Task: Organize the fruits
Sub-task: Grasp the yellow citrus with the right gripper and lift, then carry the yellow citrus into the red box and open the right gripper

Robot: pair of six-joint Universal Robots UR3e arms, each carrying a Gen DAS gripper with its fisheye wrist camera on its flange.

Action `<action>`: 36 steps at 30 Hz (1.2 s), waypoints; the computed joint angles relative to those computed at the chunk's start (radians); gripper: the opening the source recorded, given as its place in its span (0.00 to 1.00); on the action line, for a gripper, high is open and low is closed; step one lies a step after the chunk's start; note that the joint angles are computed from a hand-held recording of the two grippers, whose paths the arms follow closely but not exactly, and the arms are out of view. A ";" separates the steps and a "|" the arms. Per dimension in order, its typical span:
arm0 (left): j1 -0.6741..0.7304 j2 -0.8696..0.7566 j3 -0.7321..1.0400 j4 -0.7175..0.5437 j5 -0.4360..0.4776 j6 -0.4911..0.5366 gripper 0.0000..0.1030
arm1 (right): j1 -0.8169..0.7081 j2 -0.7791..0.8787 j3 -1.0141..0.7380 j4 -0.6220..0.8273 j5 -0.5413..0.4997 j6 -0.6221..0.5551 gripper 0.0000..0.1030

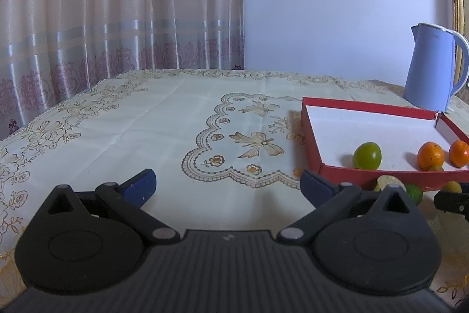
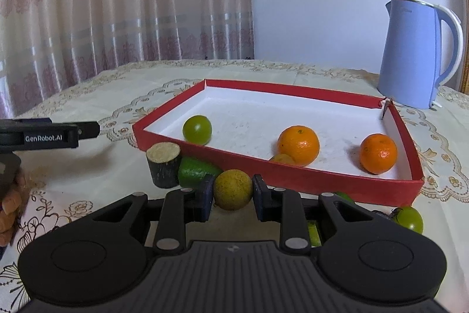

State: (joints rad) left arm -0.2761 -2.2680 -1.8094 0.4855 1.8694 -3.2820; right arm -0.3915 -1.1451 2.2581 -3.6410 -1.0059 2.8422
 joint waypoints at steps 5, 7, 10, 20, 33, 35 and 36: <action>-0.003 -0.001 0.006 -0.015 0.008 -0.001 1.00 | -0.007 0.006 0.004 -0.023 0.016 0.009 0.26; -0.004 -0.001 0.011 -0.023 0.009 -0.001 1.00 | -0.011 0.005 0.008 -0.030 0.022 0.013 0.26; -0.005 0.000 0.013 -0.031 0.011 0.000 1.00 | -0.021 0.003 0.015 -0.044 0.035 0.020 0.26; -0.011 -0.001 0.023 -0.054 0.022 -0.002 1.00 | -0.027 0.003 0.010 -0.088 0.042 0.051 0.26; -0.012 0.001 0.030 -0.080 0.028 -0.002 1.00 | -0.045 0.020 0.014 -0.137 0.066 0.075 0.26; -0.014 0.001 0.033 -0.085 0.030 -0.002 1.00 | -0.050 0.021 0.014 -0.149 0.069 0.081 0.26; -0.014 0.001 0.034 -0.087 0.031 -0.002 1.00 | -0.052 0.021 0.011 -0.151 0.070 0.084 0.26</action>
